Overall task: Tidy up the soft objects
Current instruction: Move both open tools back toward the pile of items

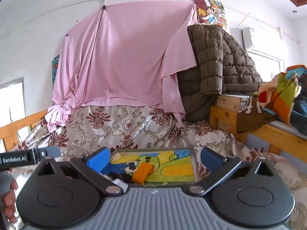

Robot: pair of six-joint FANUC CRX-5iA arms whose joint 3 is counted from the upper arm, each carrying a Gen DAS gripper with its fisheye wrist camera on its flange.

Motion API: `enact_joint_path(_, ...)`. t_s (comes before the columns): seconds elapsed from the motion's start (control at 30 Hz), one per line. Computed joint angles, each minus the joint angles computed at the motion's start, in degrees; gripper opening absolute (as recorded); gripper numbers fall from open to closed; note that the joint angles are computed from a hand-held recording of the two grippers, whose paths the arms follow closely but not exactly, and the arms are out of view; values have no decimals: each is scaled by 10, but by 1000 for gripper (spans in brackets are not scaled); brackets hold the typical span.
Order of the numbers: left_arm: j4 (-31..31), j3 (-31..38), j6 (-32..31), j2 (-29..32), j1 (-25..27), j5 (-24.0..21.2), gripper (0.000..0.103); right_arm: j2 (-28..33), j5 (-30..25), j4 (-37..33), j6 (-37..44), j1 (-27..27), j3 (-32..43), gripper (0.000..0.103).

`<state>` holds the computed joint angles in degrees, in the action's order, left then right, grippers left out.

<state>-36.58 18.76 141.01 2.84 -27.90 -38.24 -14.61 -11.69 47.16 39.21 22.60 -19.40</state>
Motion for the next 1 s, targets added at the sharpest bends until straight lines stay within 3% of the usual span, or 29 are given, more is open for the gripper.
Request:
enact_joint_path(0.1, -63, -28, 32, -28, -33, -10, 102, -35, 12, 107, -106, -4, -63, 103)
enact_joint_path(0.2, -94, -56, 26, -53, -55, -12, 102, -63, 14, 200, -196, -6, -113, 103)
enact_joint_path(0.3, -105, -80, 14, -70, -69, -14, 102, -85, -5, 239, -239, 6, -147, 103)
enact_joint_path(0.63, -48, -162, -29, -112, -66, -20, 102, -122, -115, 124, -147, 98, -184, 103)
enact_joint_path(1.0, 34, -203, -121, -119, -52, -20, 102, -108, -176, 14, -69, 120, -153, 103)
